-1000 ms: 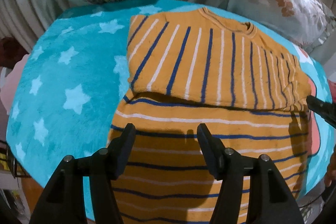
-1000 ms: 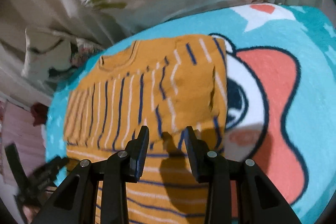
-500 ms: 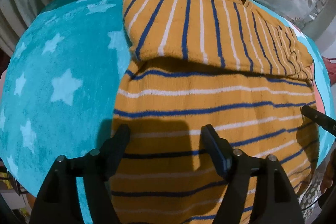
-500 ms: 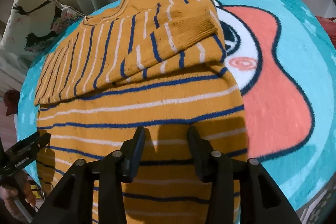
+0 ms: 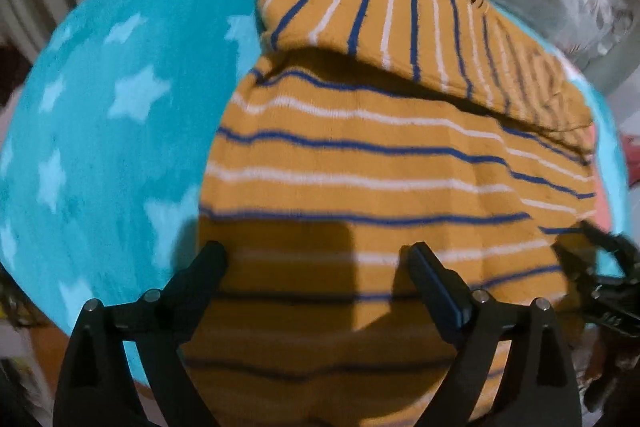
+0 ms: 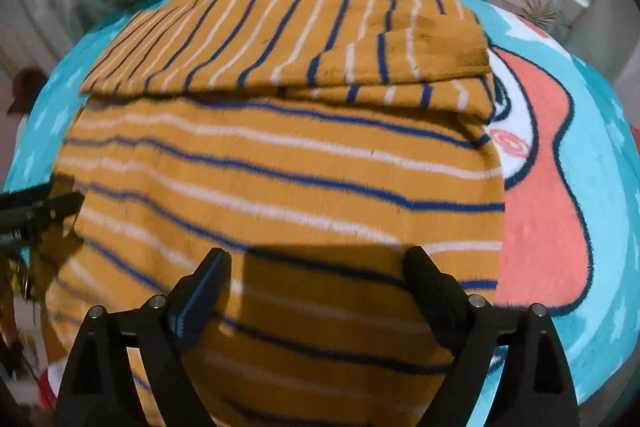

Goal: Fold small clothes
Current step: 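Move both tools to the sweater hem, then grasp the hem with the left tool while the right tool grasps it too, lift toward collar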

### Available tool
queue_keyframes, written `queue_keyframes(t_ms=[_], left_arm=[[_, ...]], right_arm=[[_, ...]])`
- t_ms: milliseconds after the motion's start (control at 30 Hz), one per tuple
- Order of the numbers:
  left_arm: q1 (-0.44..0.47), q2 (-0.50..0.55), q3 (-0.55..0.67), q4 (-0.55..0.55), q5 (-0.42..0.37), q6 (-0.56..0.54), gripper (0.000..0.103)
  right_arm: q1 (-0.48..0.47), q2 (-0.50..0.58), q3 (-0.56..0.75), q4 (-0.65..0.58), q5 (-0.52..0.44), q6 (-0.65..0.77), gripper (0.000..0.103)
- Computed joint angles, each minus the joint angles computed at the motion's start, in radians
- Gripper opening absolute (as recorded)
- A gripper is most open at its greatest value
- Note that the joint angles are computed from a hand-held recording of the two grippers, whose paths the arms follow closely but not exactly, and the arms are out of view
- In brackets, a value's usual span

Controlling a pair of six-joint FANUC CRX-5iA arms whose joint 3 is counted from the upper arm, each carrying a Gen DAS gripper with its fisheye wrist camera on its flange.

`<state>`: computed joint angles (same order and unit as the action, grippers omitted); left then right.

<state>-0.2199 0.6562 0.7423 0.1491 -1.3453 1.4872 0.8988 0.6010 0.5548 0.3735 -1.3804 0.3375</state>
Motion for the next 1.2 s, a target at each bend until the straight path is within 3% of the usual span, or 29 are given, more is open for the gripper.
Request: queue_keyframes(t_ms=[167, 300, 400, 467, 600, 667, 833, 867, 900, 933, 967, 1000, 1200], left_arm=[[0.054, -0.185, -0.301, 0.084, 0.132, 0.005, 0.081], [0.106, -0.33, -0.513, 0.155, 0.207, 0.0, 0.081], [0.138, -0.41, -0.636, 0.198, 0.254, -0.017, 0.081], [0.152, -0.41, -0.664, 0.229, 0.246, -0.025, 0.081], [0.173, -0.416, -0.759, 0.332, 0.266, -0.063, 0.081], [0.172, -0.425, -0.805, 0.372, 0.282, -0.092, 0.081], [0.15, -0.405, -0.822, 0.383, 0.277, -0.111, 0.08], [0.152, -0.398, -0.825, 0.401, 0.264, -0.115, 0.062], [0.155, -0.388, -0.815, 0.398, 0.238, -0.104, 0.025], [0.154, -0.376, -0.798, 0.378, 0.21, -0.083, 0.008], [0.152, -0.37, -0.774, 0.331, 0.18, -0.043, 0.005], [0.152, -0.378, -0.766, 0.296, 0.165, -0.02, 0.005], [0.198, -0.501, -0.805, 0.319, 0.121, -0.055, 0.005]], right_arm=[[0.025, -0.171, -0.229, -0.046, 0.167, -0.027, 0.092], [0.073, -0.352, -0.454, -0.062, 0.331, -0.118, 0.089], [0.097, -0.477, -0.583, -0.143, 0.458, -0.162, 0.085], [0.111, -0.539, -0.65, -0.196, 0.523, -0.159, 0.085], [0.112, -0.544, -0.657, -0.292, 0.504, -0.086, 0.084], [0.102, -0.536, -0.664, -0.333, 0.543, -0.043, 0.084], [0.063, -0.489, -0.634, -0.428, 0.571, 0.057, 0.079], [0.058, -0.483, -0.635, -0.439, 0.58, 0.063, 0.07], [0.053, -0.48, -0.64, -0.456, 0.591, 0.069, 0.047], [0.047, -0.483, -0.651, -0.479, 0.608, 0.073, 0.032], [0.038, -0.493, -0.668, -0.511, 0.642, 0.08, 0.016], [0.035, -0.513, -0.699, -0.528, 0.691, 0.067, 0.013], [0.064, -0.607, -0.716, -0.548, 0.713, 0.144, 0.009]])
